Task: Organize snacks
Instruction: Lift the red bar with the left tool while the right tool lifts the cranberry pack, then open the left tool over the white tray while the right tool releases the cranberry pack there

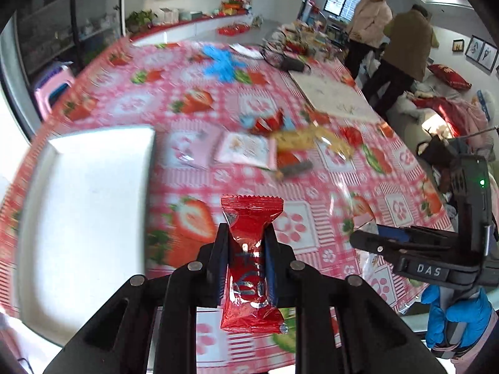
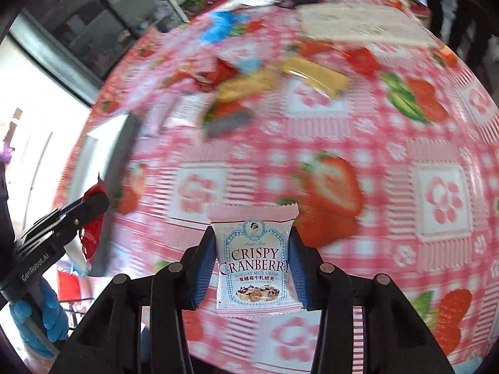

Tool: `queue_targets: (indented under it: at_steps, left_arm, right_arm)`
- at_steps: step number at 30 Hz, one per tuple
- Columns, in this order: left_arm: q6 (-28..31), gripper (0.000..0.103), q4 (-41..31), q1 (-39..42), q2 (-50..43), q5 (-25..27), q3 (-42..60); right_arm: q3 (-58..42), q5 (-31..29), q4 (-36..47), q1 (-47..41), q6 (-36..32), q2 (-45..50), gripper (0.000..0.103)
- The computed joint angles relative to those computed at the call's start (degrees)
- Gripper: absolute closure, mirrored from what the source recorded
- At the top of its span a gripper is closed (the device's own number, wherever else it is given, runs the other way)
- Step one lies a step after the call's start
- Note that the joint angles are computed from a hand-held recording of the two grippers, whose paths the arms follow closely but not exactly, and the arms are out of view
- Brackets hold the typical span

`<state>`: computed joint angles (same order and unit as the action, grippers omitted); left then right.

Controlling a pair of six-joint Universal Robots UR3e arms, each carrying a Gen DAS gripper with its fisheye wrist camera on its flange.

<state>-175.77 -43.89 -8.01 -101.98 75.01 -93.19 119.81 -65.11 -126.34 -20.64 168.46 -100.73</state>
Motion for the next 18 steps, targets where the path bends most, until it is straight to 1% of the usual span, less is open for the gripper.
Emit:
queue_targets:
  at_steps: [3, 5, 8, 9, 11, 13, 14, 16, 18]
  left_arm:
    - [1.6, 0.08, -3.2, 5.4, 3.1, -2.4, 0.5]
    - [2.5, 0.08, -3.4, 8.8, 4.8, -2.4, 0.3]
    - [4.7, 0.08, -0.6, 12.1, 6.5, 2.1, -1.3]
    - [5.0, 0.08, 0.0, 13.3, 6.7, 2.8, -2.2]
    - [5.4, 0.08, -0.4, 16.6, 6.5, 1.8, -3.9]
    - [5.4, 0.08, 0.0, 18.7, 5.6, 2.0, -5.6]
    - [5.6, 0.08, 0.7, 19.7, 5.1, 2.3, -6.8]
    - [5.4, 0.08, 1.9, 21.2, 3.9, 3.0, -8.8]
    - [5.0, 0.08, 2.8, 22.2, 3.0, 3.2, -10.1]
  right_arm:
    - [-5.2, 1.4, 0.0, 5.1, 2.8, 3.7, 0.058]
    - [-10.3, 2.5, 0.0, 9.3, 5.2, 7.7, 0.058]
    - [-20.1, 2.3, -1.2, 17.4, 9.2, 15.8, 0.058]
    - [-22.6, 2.2, -1.6, 19.1, 9.9, 18.0, 0.058]
    - [-30.0, 1.8, -2.1, 23.7, 12.4, 24.3, 0.058]
    - [-38.6, 3.2, -1.7, 27.7, 15.1, 31.7, 0.058]
    - [-41.6, 3.6, -0.2, 28.7, 15.8, 33.5, 0.058]
    - [-50.6, 4.8, 1.9, 31.3, 17.8, 40.4, 0.058]
    - [-59.2, 4.0, 3.7, 33.6, 19.3, 46.4, 0.058]
